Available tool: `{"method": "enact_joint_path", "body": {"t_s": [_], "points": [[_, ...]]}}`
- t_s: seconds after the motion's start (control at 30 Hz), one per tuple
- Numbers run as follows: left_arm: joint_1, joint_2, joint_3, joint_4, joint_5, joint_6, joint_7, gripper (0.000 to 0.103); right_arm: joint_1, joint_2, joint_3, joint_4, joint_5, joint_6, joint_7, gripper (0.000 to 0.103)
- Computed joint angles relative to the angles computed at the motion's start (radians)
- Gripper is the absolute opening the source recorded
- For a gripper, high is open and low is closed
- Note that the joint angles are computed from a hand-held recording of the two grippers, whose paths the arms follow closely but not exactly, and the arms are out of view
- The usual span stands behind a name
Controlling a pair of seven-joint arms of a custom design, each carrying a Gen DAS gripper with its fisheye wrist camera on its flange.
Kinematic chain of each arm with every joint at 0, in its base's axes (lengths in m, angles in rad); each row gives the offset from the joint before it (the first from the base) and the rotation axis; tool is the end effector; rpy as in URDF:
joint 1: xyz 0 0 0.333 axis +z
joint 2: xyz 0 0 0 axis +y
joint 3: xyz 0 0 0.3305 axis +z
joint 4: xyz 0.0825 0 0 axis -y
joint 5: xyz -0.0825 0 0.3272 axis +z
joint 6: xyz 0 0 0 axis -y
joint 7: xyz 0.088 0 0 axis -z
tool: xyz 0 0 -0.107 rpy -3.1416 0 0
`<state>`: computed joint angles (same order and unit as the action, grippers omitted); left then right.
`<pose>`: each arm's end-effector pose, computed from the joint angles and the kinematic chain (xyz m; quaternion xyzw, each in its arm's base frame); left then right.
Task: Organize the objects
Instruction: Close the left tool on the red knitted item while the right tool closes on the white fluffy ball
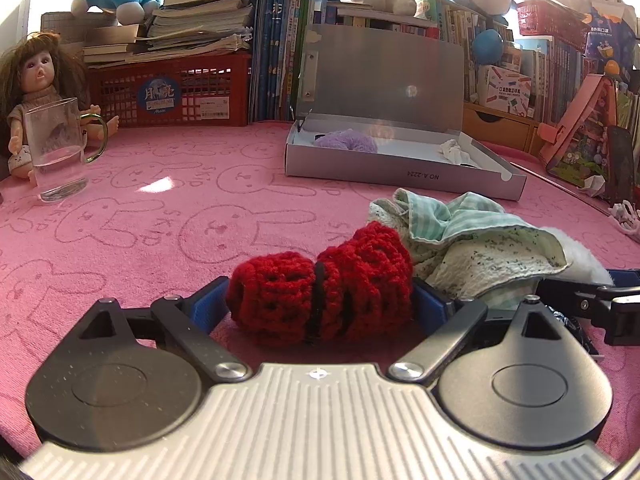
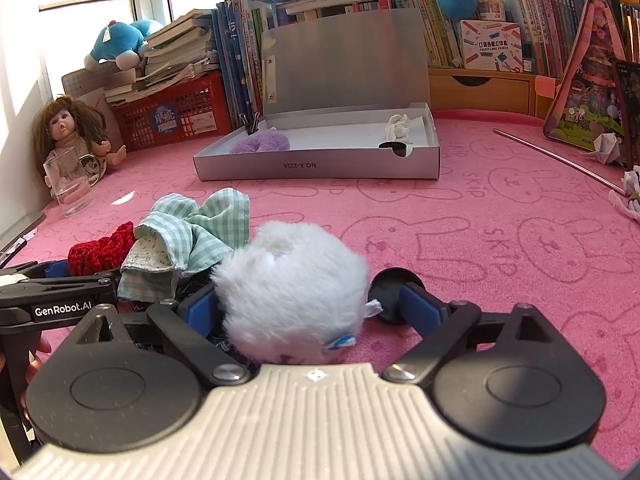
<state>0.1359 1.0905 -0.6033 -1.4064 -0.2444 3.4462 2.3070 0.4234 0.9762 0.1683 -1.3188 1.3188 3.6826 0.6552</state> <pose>0.7249 -0.1341 0.2638 -0.4983 0.7027 -0.4320 0.2669 0.6468 0.2311 0.2758 -0.5528 0.6784 -0.3105 0.3712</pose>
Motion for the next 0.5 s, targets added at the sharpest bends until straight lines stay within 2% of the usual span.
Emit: {"method": "enact_joint_path", "body": {"t_s": [0.17, 0.43, 0.5], "points": [[-0.029, -0.01, 0.037, 0.011, -0.028, -0.005, -0.011, 0.098, 0.003, 0.011, 0.001, 0.027, 0.036, 0.005, -0.043, 0.097], [-0.113, -0.038, 0.149, 0.041, -0.121, -0.038, -0.028, 0.103, -0.01, 0.013, 0.024, 0.032, 0.031, 0.015, -0.055, 0.097], [-0.123, -0.042, 0.163, 0.047, -0.136, -0.048, -0.025, 0.103, -0.011, 0.013, 0.026, 0.032, 0.031, 0.016, -0.057, 0.097]]}}
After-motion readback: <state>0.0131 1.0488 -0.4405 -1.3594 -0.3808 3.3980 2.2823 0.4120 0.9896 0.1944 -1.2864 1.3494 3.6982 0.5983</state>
